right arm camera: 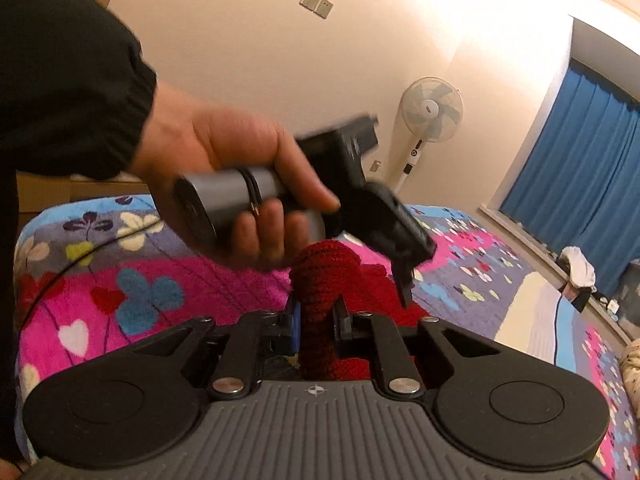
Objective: Fold small clothes
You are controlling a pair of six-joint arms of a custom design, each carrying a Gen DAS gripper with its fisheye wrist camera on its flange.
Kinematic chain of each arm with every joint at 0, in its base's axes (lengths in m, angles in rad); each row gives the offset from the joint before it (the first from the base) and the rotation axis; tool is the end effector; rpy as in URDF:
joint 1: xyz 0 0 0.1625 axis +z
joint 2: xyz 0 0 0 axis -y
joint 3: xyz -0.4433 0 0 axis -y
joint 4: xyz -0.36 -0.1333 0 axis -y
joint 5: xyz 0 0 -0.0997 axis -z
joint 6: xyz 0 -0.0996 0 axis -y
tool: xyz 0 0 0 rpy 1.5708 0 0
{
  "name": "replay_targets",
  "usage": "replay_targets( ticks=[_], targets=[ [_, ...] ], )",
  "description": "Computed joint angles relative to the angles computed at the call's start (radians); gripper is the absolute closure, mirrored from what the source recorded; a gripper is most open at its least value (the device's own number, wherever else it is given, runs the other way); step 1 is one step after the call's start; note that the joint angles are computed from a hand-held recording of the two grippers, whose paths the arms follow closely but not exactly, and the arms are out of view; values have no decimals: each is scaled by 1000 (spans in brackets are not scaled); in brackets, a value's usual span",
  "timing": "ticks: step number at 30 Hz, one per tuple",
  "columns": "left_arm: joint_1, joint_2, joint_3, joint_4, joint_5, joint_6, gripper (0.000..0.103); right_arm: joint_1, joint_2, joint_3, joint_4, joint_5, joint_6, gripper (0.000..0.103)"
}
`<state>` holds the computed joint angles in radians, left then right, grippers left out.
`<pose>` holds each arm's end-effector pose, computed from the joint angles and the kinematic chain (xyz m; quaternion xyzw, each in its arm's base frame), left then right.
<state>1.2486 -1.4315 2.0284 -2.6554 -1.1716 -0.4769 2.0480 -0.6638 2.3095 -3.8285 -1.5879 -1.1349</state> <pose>0.0079 -0.5196 0.3648 -0.1212 0.9446 -0.2929 0.0852 0.3287 -0.3491 0.0524 0.6862 -0.6620 0.2825 0.1050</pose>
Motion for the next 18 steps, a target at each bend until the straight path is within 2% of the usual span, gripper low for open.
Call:
replay_targets(
  ticks=[2, 3, 4, 6, 7, 11, 14, 18],
  targets=[
    [9, 24, -11, -20, -14, 25, 5, -2, -4, -1, 8, 4, 2, 89],
    [11, 33, -12, -36, -17, 37, 12, -2, -8, 1, 13, 6, 0, 89],
    [15, 41, -13, -47, -29, 47, 30, -2, -7, 0, 14, 9, -3, 89],
    [27, 55, -17, -57, -65, 63, 58, -3, -5, 1, 7, 15, -3, 89],
    [22, 55, -12, -67, -55, 78, 69, -3, -5, -1, 10, 14, -1, 89],
    [-42, 24, 19, -89, 16, 131, 77, -7, -17, 2, 41, 46, 16, 89],
    [-91, -53, 59, -124, 36, 143, 78, -23, -49, 23, 57, 147, 51, 89],
    [-195, -208, 156, -221, 112, 128, 78, -66, -137, 45, 119, 382, 172, 89]
  ],
)
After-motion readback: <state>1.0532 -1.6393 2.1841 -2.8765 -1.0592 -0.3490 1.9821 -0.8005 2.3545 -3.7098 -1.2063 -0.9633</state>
